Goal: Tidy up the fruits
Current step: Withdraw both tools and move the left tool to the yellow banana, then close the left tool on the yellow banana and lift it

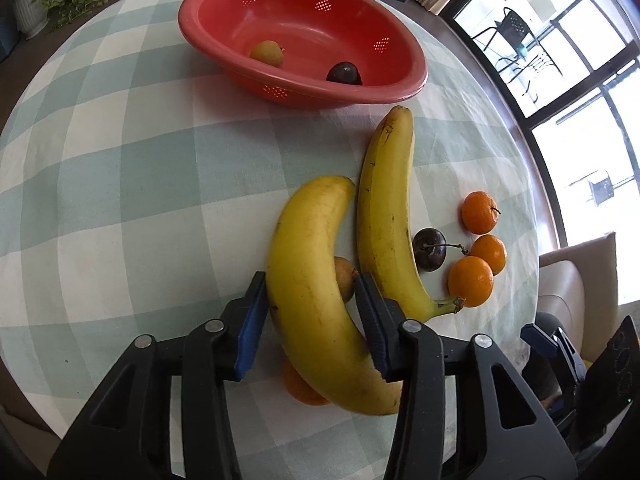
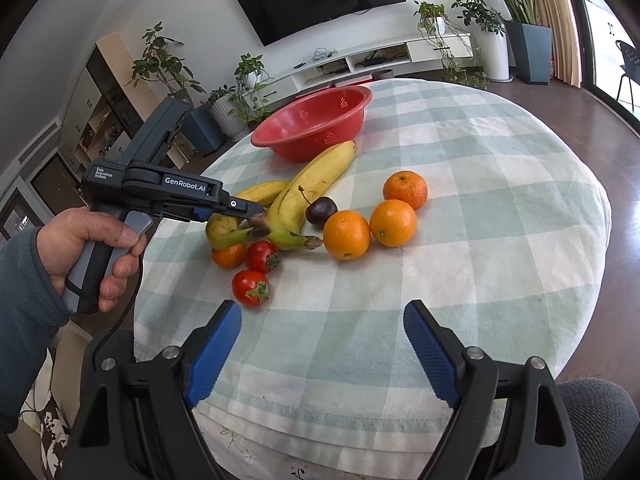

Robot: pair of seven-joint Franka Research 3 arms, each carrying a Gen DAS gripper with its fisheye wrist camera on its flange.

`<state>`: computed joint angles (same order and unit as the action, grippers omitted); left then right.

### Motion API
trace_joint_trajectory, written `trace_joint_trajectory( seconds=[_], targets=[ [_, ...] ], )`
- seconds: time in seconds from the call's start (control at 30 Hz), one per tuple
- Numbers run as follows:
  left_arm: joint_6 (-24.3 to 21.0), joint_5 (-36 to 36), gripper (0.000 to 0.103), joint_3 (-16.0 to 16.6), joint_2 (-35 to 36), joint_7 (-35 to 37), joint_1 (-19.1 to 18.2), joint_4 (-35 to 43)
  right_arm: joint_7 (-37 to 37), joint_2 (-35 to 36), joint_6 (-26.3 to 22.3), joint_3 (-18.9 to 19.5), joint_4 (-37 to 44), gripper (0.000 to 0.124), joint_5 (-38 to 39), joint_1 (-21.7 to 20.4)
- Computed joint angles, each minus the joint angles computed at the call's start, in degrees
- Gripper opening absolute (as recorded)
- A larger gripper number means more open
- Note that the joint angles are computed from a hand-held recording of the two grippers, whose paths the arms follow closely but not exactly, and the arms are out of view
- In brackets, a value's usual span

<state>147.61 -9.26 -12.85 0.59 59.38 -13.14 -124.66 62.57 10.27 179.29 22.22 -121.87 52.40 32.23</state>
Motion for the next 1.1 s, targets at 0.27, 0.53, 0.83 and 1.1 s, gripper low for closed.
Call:
trace_joint_trajectory(
  seconds=[0.27, 0.53, 0.83, 1.1],
  targets=[
    [4.78, -0.01, 0.034, 0.11, -2.43, 1.41, -0.49, -3.64, 4.42, -0.08, 0.15, -1.78, -0.5, 0.084, -4.58, 1.34],
    [-0.81, 5.98, 0.032, 0.44, -3.31, 0.87, -0.6, -2.12, 13.47, 0.3, -0.32, -4.79, -0.97, 0.084, -14.29, 3.43],
    [-13.48, 7.67, 0.037, 0.13, 1.26, 4.21, -0.23, 5.2, 19.49, 0.32, -0.29, -5.14, -1.54, 0.084, -20.57, 3.05],
    [-15.27, 14.94, 0.033, -0.47, 2.23, 4.4, -0.77, 6.03, 18.72, 0.3, 0.0, -3.27, -1.82, 0.084, -19.86, 1.21]
  ],
)
